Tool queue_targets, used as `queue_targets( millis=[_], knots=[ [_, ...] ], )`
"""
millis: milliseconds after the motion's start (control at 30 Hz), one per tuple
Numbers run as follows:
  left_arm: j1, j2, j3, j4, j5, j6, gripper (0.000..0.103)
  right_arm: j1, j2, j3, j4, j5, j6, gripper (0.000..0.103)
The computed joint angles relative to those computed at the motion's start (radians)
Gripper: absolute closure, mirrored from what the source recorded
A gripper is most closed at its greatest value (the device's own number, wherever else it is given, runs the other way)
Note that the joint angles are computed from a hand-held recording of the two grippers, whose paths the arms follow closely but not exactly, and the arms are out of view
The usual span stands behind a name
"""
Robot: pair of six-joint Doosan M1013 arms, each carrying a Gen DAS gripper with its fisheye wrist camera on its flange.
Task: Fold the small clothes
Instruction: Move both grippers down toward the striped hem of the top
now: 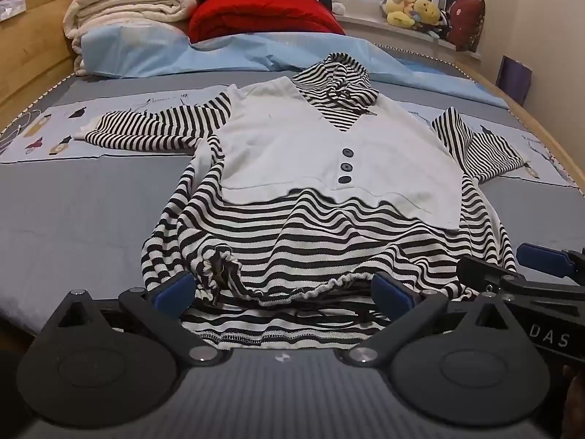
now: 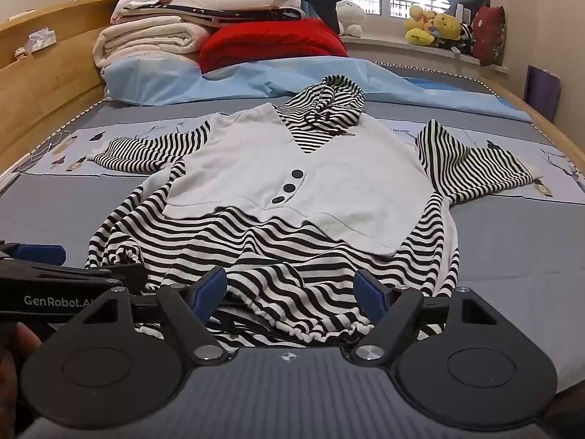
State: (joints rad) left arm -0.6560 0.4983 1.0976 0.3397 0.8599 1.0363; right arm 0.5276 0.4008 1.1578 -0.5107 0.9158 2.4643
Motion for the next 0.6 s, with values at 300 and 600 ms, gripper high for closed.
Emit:
queue_targets(
  millis=[300, 600],
  knots=[
    [-0.001, 0.001, 0.0, 0.006, 0.001, -0.002, 0.001, 0.016, -0.011, 0.022, -0.025, 0.002, 0.033, 0.025],
    [0.001, -0.001, 0.003, 0.0, -0.006, 0.002, 0.001, 0.018, -0.01, 0.022, -0.025, 0.006, 0.031, 0.025]
  ],
)
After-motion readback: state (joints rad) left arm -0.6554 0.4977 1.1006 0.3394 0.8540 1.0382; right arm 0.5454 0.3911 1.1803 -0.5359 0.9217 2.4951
